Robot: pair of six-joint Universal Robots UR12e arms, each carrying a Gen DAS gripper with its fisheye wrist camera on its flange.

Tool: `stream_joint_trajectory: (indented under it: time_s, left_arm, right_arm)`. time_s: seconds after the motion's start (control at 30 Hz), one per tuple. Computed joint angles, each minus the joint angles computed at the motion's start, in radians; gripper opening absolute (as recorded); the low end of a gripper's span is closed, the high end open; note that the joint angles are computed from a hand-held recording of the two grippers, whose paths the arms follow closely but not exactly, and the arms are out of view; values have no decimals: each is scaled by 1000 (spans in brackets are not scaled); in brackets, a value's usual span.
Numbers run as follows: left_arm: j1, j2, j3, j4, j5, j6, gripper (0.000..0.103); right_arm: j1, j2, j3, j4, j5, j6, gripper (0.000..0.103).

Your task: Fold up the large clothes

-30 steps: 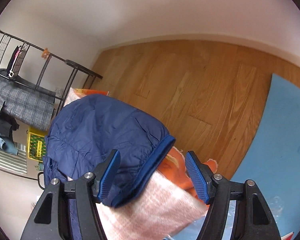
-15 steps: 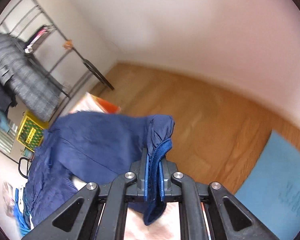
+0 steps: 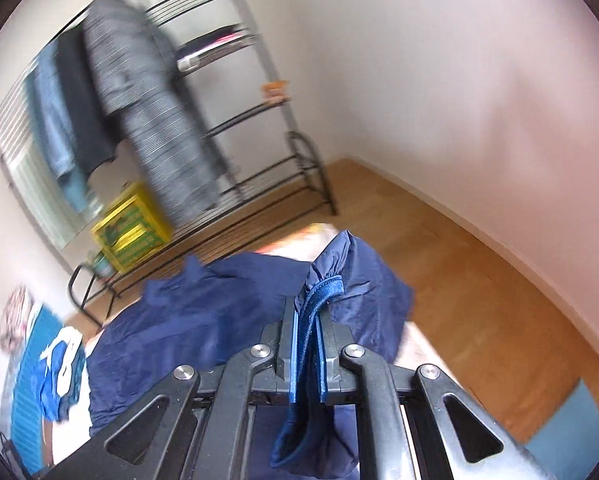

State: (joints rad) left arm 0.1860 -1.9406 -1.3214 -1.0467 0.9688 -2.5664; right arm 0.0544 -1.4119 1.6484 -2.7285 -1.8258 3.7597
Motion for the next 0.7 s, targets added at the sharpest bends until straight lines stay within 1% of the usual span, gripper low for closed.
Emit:
stream_joint_trajectory:
  time_s: [0.07,0.1,0.2,0.23,0.27,0.33,0.37,0.5,0.6,0.67,0.7]
  left_arm:
    - [9,-6,10,-15,-13,-11,41]
    - [15,-10,17,-19,-21,-20,41]
    - [30,-16,30,-6,-43,-46,41]
    - [35,-17,32,-1,-48,-55,41]
    - [41,-18,36,3,-59,-67,41]
    - [52,-20,43,6,-79,-85,41]
    - [59,-21,46,9,-93,-100,41]
    - [79,-24,56,24,-139,-139,41]
    - [87,-25,59,45,-141,-154,41]
    - [91,-26,60,50,-140,-161,41]
    - [93,-28,62,47,-142,-163,41]
  right_arm:
    - [34,66,-89,24,1,-55,5]
    - [44,82,-109,26,2,-70,5]
    - [83,171,-220,50,28,-119,5]
    - [100,212,-271,70,39,-139,5]
    - [108,230,-291,78,45,-149,5]
    - [134,300,-374,120,68,-181,5]
    - [140,322,-404,139,75,-191,5]
    - [186,458,-576,257,92,-249,5]
    - [210,530,-668,317,105,-280,5]
    - [230,588,-749,367,110,-322,5]
    - [235,605,-775,382,113,-335,5]
